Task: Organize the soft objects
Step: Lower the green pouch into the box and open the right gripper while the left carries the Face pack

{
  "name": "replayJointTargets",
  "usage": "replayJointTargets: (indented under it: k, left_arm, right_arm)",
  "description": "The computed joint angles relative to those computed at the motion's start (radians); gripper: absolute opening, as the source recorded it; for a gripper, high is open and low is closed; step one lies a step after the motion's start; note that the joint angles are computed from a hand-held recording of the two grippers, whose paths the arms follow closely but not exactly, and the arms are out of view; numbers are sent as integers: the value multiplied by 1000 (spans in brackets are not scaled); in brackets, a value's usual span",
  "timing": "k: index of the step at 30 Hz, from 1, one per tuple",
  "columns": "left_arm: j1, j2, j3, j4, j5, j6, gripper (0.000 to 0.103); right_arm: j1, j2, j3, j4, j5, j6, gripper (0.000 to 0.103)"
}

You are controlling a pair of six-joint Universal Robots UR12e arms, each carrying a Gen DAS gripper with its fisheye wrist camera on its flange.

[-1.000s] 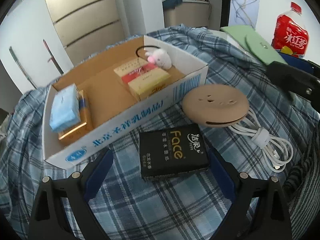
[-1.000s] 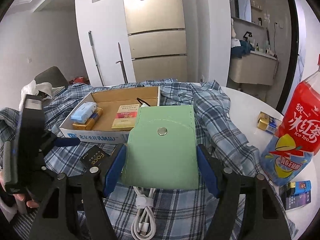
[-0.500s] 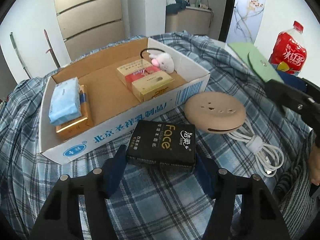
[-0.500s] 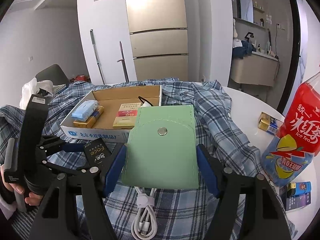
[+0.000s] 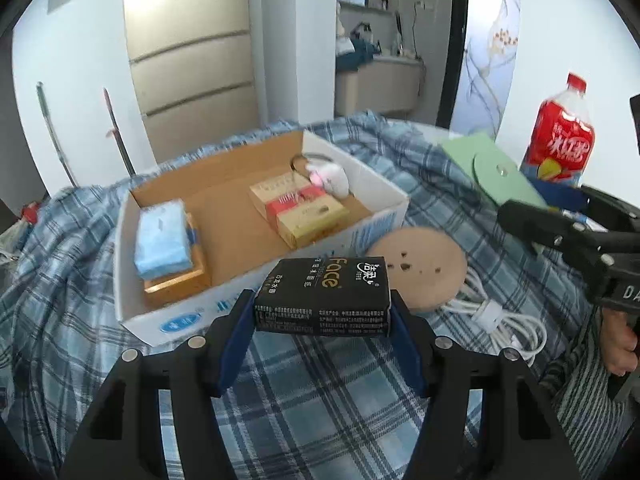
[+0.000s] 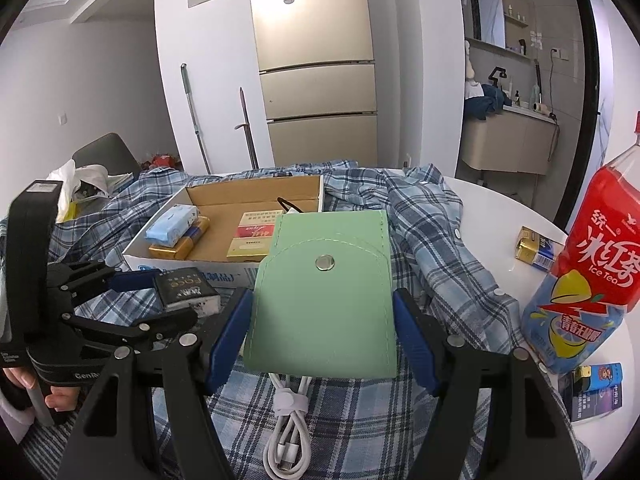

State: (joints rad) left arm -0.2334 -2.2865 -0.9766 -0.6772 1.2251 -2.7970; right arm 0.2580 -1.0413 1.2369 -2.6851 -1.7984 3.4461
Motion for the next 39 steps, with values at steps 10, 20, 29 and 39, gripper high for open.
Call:
replayJointTargets:
  k: [10,20,29,39]
  left_arm:
    - [12,56,-153,505,43,-161,66]
    - [20,53,-93,680,96,-259,66]
    - [34,-7,89,565,114,-368,66]
    - [48,-62,143,483,182,-379,66]
  right_arm:
    - [17,-6,31,-169,-40,-72,70]
    - [36,33,-89,-207,-63,-129,70]
    - [35,152,-338,-157,-59,-107,70]
    - [25,287,-556,109,33,2,70]
